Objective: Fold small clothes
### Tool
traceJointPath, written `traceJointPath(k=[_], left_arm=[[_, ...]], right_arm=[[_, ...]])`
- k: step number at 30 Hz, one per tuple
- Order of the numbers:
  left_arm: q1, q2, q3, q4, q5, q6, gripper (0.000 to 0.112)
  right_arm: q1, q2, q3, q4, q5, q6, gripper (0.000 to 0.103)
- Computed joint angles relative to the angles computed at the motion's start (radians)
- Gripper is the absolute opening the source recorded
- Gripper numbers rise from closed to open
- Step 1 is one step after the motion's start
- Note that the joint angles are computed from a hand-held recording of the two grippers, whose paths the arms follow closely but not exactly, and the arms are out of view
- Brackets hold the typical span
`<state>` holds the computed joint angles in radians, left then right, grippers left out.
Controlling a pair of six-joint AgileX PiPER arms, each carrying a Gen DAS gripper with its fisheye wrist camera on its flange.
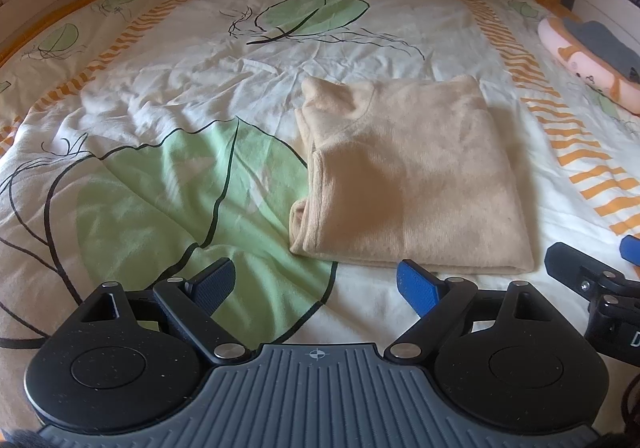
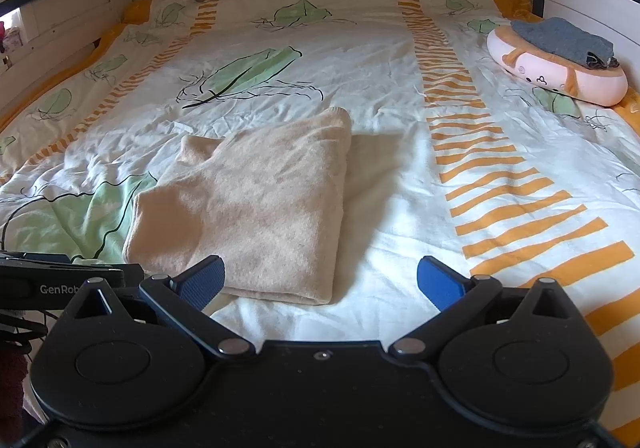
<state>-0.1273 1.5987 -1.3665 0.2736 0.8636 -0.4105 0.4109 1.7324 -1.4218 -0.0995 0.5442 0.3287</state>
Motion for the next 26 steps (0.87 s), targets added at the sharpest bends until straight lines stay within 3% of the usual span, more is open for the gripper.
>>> traceJointPath(k=[26], left_arm=[[0.017, 0.036, -0.037, -0.056, 0.019, 0.05, 0.088]], right_arm=[[-0.007, 0.055, -0.071, 0.053, 0.049, -0.058, 0.102]])
